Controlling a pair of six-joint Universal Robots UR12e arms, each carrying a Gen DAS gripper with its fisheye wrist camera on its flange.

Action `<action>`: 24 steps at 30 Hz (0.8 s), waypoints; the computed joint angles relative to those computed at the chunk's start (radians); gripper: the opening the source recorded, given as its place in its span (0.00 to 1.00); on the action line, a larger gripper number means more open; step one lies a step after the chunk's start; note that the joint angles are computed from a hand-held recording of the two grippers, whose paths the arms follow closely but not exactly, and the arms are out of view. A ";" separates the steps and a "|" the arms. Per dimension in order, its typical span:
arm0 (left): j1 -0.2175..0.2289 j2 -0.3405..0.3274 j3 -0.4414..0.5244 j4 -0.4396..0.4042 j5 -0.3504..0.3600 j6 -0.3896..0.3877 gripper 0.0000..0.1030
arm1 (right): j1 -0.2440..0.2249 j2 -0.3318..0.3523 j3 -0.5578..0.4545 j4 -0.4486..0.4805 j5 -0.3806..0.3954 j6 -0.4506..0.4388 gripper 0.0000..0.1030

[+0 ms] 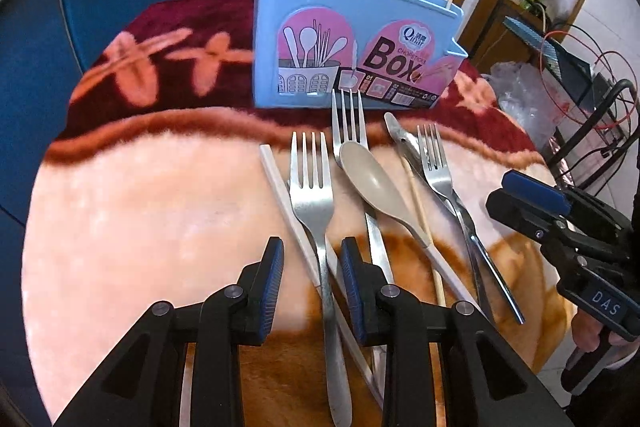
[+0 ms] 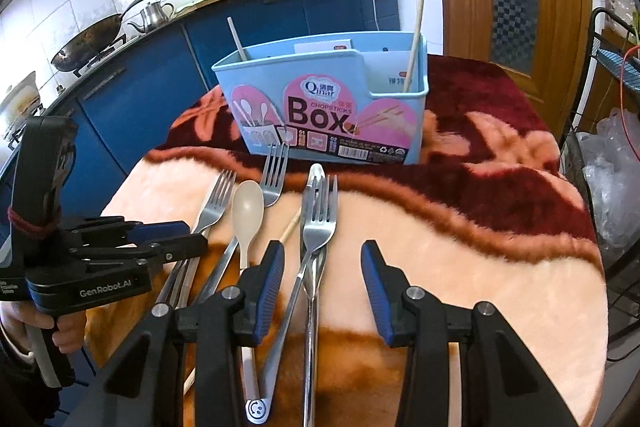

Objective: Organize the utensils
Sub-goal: 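Withdraw both open tools from the box back toward the utensils, then grasp a silver fork with the left tool while the right tool grasps the beige plastic spoon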

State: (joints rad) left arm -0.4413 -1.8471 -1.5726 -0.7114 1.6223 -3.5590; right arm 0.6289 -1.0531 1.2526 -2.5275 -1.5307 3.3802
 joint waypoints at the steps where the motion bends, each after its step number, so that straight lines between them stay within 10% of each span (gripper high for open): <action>1: 0.000 0.000 0.000 0.001 -0.002 0.000 0.29 | 0.000 0.001 -0.001 0.003 0.002 0.001 0.42; 13: 0.027 0.026 -0.057 0.104 -0.101 -0.044 0.07 | 0.005 0.011 -0.019 0.028 0.024 -0.007 0.42; 24: 0.042 0.051 -0.084 0.076 -0.089 -0.073 0.05 | 0.016 0.045 -0.081 0.101 0.063 -0.043 0.42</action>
